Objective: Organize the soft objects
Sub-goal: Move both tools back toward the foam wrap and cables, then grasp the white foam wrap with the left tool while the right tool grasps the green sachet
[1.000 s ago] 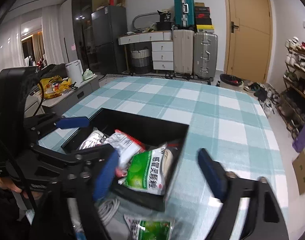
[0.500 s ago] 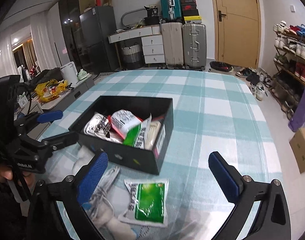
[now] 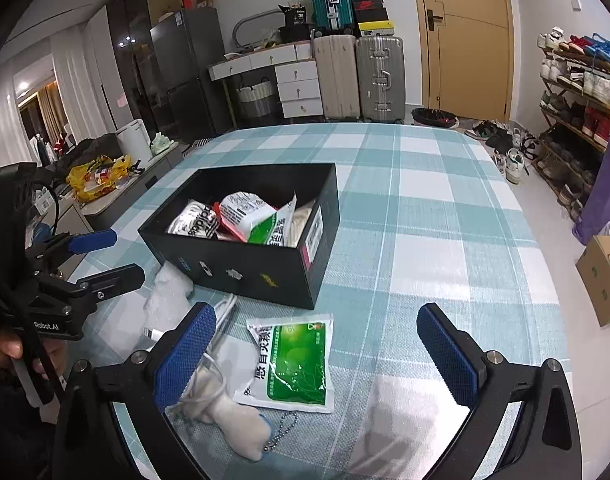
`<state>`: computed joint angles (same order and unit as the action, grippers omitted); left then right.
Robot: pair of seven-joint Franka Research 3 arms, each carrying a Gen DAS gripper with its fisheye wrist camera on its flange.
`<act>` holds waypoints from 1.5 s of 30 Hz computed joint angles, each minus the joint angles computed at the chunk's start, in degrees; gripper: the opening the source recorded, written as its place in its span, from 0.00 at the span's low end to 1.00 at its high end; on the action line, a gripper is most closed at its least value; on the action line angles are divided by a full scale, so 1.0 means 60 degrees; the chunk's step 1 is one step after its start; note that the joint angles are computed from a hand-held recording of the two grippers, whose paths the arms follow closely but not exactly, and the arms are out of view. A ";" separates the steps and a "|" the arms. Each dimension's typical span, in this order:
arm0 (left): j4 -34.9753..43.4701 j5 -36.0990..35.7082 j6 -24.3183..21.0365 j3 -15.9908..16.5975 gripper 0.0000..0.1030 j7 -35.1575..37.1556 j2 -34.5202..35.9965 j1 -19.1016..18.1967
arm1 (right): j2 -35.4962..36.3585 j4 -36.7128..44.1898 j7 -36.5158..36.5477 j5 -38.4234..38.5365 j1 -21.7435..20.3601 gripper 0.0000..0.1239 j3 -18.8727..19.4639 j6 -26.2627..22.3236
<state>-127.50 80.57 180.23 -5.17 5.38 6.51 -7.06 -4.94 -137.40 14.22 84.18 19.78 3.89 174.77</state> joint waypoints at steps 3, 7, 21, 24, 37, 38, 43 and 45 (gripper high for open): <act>-0.0028 -0.0451 -0.0110 -0.0069 1.00 0.0335 0.0061 0.0010 | 0.0027 -0.0043 0.0162 -0.0113 -0.0017 0.83 -0.0006 0.0003; -0.0034 -0.1342 -0.0168 -0.0089 1.00 0.1121 0.0209 -0.0058 | 0.0118 -0.0099 0.0601 -0.0588 -0.0070 0.83 -0.0011 -0.0039; -0.0406 -0.3613 -0.0395 0.0220 1.00 0.3313 0.0359 -0.0455 | 0.0711 -0.0250 0.4155 -0.4669 -0.0339 0.83 0.0041 -0.0471; -0.0631 -0.3865 -0.0471 0.0221 1.00 0.3660 0.0267 -0.0428 | 0.0717 -0.0266 0.4216 -0.4770 -0.0371 0.83 0.0052 -0.0498; -0.1466 -0.7321 0.0148 -0.0819 1.00 0.7544 0.0097 0.0199 | 0.0813 -0.0236 0.4721 -0.5401 -0.0515 0.83 0.0031 -0.0825; -0.1525 -0.7750 0.0197 -0.1036 1.00 0.8030 0.0084 0.0343 | 0.0826 -0.0243 0.4806 -0.5524 -0.0522 0.83 0.0038 -0.0788; -0.1684 -0.9359 0.0176 -0.1812 1.00 0.9891 0.0043 0.0736 | 0.0899 -0.0345 0.5484 -0.6385 -0.0603 0.83 0.0008 -0.0570; -0.1644 -0.9252 0.0126 -0.1384 1.00 0.9870 0.0042 0.0263 | 0.0901 -0.0348 0.5556 -0.6394 -0.0659 0.83 -0.0005 -0.0586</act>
<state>-137.37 25.06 180.98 -13.48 64.60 6.76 -5.49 0.46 -139.48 47.55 45.82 15.82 3.87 171.25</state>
